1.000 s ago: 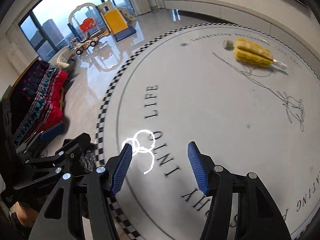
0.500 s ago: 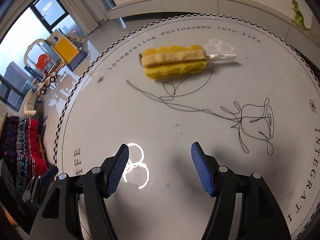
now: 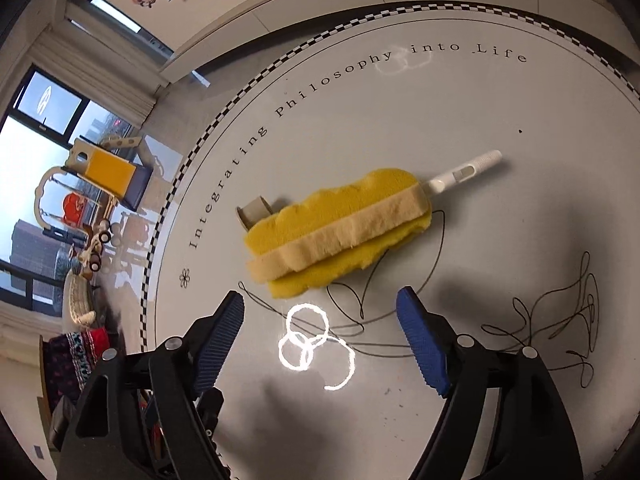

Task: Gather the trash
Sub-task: 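Grasp the yellow sponge brush with the right tool while the left tool grasps the white cap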

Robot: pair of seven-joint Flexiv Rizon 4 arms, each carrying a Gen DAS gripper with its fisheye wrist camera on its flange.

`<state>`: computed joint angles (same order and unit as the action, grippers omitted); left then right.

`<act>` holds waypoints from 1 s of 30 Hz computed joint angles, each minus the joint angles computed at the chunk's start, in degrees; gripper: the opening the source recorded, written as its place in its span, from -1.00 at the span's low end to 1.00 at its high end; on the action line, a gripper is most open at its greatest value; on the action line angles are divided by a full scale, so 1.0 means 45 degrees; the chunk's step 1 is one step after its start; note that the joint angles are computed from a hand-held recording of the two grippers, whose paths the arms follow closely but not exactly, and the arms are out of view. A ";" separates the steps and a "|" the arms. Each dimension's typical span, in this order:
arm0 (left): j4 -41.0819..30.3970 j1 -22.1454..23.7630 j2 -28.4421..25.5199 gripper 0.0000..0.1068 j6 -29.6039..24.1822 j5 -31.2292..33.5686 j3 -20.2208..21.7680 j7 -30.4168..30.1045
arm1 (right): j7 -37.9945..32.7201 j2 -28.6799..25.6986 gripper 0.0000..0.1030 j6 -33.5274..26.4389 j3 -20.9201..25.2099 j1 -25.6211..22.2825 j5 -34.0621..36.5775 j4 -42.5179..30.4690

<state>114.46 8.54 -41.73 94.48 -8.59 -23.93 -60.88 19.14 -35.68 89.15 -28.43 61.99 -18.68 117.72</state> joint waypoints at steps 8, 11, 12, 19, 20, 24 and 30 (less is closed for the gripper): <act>-0.0685 -0.0342 -0.0300 0.75 -0.0365 -0.0129 0.0083 0.0208 | 0.0375 -0.0441 0.60 -0.0761 0.0822 -0.1384 0.0154 -0.1025; -0.0820 -0.0698 -0.0290 0.75 -0.0438 -0.0193 0.0364 0.0245 | -0.0250 -0.0378 0.58 -0.1376 0.1887 -0.2498 -0.0445 -0.1462; -0.0871 -0.0810 -0.0286 0.75 -0.0460 -0.0220 0.0444 0.0247 | -0.0419 -0.0306 0.43 -0.1655 0.2047 -0.2681 -0.0731 -0.1520; -0.1250 -0.1535 -0.0325 0.75 -0.0504 -0.0295 0.0737 0.0346 | -0.0531 0.0674 -0.19 -0.3292 0.1470 -0.2553 -0.3341 -0.0831; -0.1390 -0.1674 -0.0412 0.75 -0.0438 -0.0282 0.0765 0.0368 | -0.0551 0.0856 -0.20 -0.3613 0.1524 -0.2622 -0.3595 -0.0674; -0.2521 -0.2746 -0.0897 0.75 -0.0870 -0.0367 0.1505 0.0319 | -0.0569 0.1669 -0.21 -0.5091 0.1590 -0.2805 -0.4991 -0.0015; -0.4151 -0.4082 -0.1622 0.75 -0.1689 -0.1039 0.2452 -0.0594 | -0.0455 0.2302 -0.19 -0.5894 0.1933 -0.3482 -0.6762 0.0528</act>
